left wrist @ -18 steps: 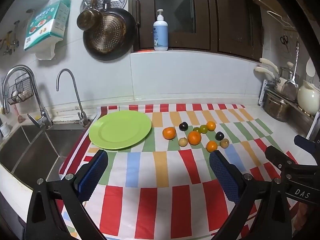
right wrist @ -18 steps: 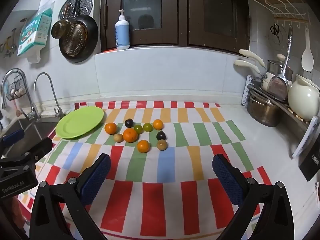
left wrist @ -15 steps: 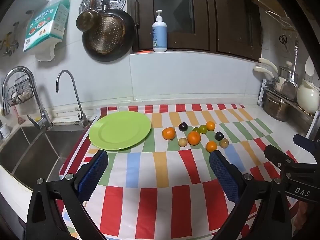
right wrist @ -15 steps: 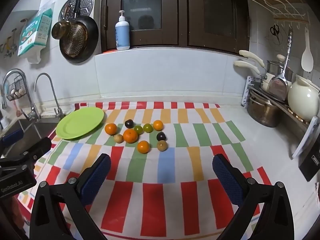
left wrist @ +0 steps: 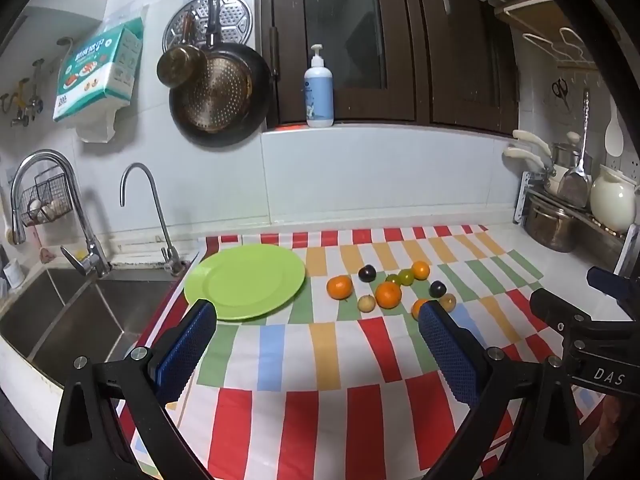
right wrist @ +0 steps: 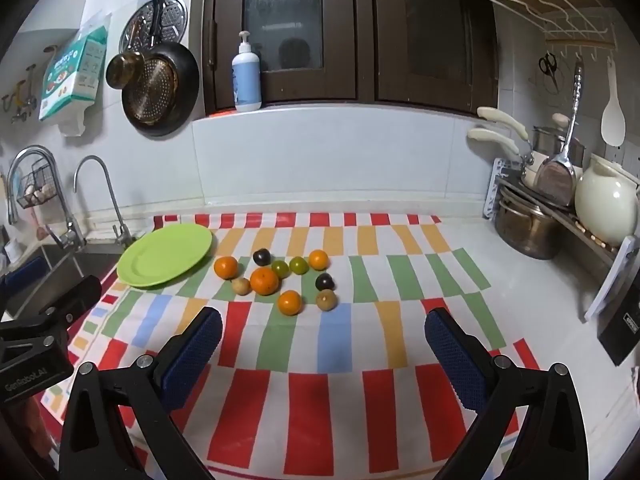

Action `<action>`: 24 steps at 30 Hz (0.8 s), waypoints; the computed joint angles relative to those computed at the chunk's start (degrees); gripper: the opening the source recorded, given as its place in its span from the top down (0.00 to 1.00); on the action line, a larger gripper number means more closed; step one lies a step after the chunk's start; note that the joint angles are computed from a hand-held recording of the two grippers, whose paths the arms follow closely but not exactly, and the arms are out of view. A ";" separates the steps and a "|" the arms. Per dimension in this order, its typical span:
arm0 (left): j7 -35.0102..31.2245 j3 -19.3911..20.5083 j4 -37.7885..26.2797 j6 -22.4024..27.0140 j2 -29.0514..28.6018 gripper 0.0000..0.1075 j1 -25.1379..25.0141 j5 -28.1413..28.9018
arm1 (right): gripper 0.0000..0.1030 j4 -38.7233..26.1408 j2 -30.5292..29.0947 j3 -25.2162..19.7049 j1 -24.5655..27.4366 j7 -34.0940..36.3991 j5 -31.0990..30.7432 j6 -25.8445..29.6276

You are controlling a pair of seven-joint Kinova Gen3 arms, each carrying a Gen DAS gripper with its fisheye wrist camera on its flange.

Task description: Organize fruits

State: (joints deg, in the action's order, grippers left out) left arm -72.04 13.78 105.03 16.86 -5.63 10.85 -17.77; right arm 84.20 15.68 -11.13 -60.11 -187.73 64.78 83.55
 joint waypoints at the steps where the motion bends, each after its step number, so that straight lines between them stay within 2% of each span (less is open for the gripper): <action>1: 0.26 0.06 0.35 -0.45 -0.22 0.04 -0.19 -0.33 | 0.01 0.14 -0.11 0.00 -0.01 -0.07 0.16 -0.10; 11: 1.04 0.96 1.38 -2.19 -0.66 0.04 -1.21 -1.04 | 0.01 0.22 -0.11 -0.12 -0.21 -0.38 0.89 -0.04; 24: -3.65 -0.63 0.82 -2.29 -0.30 0.04 0.11 3.39 | 0.01 0.40 -0.16 -0.20 -0.21 -0.61 1.03 -0.07</action>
